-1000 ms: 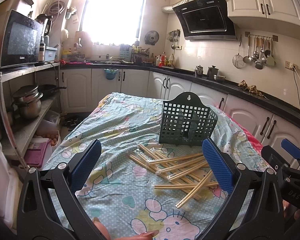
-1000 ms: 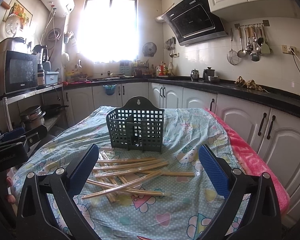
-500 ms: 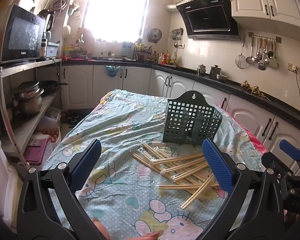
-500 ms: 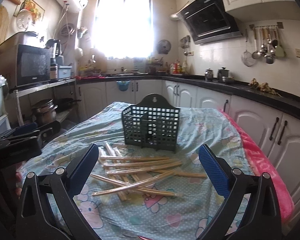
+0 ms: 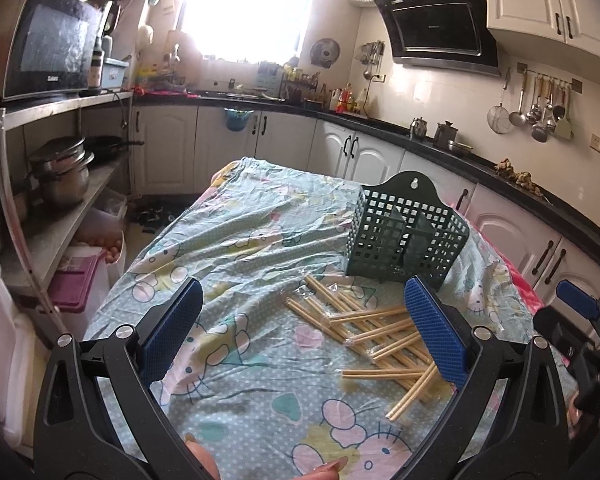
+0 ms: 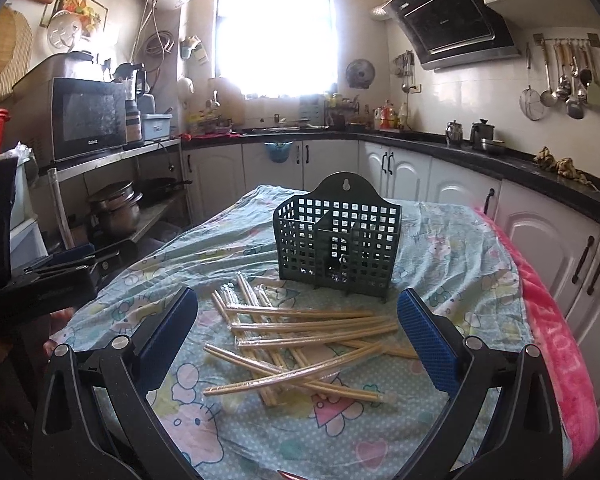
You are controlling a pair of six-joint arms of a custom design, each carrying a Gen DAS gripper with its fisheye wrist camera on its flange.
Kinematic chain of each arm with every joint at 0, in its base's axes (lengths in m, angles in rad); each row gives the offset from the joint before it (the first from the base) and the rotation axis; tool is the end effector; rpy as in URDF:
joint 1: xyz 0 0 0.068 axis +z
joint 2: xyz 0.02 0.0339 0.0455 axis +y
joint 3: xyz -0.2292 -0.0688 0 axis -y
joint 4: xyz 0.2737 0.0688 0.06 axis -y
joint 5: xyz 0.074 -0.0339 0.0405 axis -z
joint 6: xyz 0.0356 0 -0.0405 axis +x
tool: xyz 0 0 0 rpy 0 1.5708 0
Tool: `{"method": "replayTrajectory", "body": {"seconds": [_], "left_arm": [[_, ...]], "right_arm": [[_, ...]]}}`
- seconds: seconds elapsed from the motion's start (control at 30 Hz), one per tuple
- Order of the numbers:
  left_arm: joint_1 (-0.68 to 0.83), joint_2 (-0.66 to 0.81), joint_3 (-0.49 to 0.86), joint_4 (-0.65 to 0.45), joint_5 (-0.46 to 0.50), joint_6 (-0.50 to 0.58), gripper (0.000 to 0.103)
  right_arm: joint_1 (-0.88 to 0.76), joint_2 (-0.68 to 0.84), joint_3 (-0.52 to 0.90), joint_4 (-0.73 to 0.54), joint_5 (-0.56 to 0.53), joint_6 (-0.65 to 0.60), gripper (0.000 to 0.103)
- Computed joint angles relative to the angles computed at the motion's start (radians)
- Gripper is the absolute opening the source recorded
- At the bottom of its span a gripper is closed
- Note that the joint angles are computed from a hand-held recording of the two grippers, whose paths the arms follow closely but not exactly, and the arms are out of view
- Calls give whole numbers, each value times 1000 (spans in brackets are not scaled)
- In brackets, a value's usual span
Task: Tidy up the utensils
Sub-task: 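Lower the left tool onto a wooden chopstick and close it while the right tool grasps another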
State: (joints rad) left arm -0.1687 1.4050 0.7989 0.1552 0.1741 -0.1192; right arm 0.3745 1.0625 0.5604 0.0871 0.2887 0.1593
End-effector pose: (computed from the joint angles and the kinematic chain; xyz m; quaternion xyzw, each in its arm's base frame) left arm 0.3336 -0.0631 0.1854 0.0671 0.8427 -0.1488 0.5131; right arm 0.2608 0.0916 0.1910 -0.0109 0.8325 0.0264 0.5532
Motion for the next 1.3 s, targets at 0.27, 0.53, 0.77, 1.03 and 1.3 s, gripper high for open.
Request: {"method": "replayTrajectory", "body": {"seconds": [0.27,0.53,0.77,1.03,1.3], "left_arm": [[27,86,104,-56,8,2,93],[38,217,266,-106,55,-20,93],[10,358,430,-192,106,-18,93],[-1,515,545,-285,147,-2,88],[22,652,650,-368,192,-11,64]], "right_arm": [[-142,112,99,21,-113,-44,97],[-258,223,208,11,-198,-49,97],[-336,326,300,-38,-226,-51,97],[-400,405,324,-70,-250,-31,97],[-431,511,373,-107,-280,-51,84]]}}
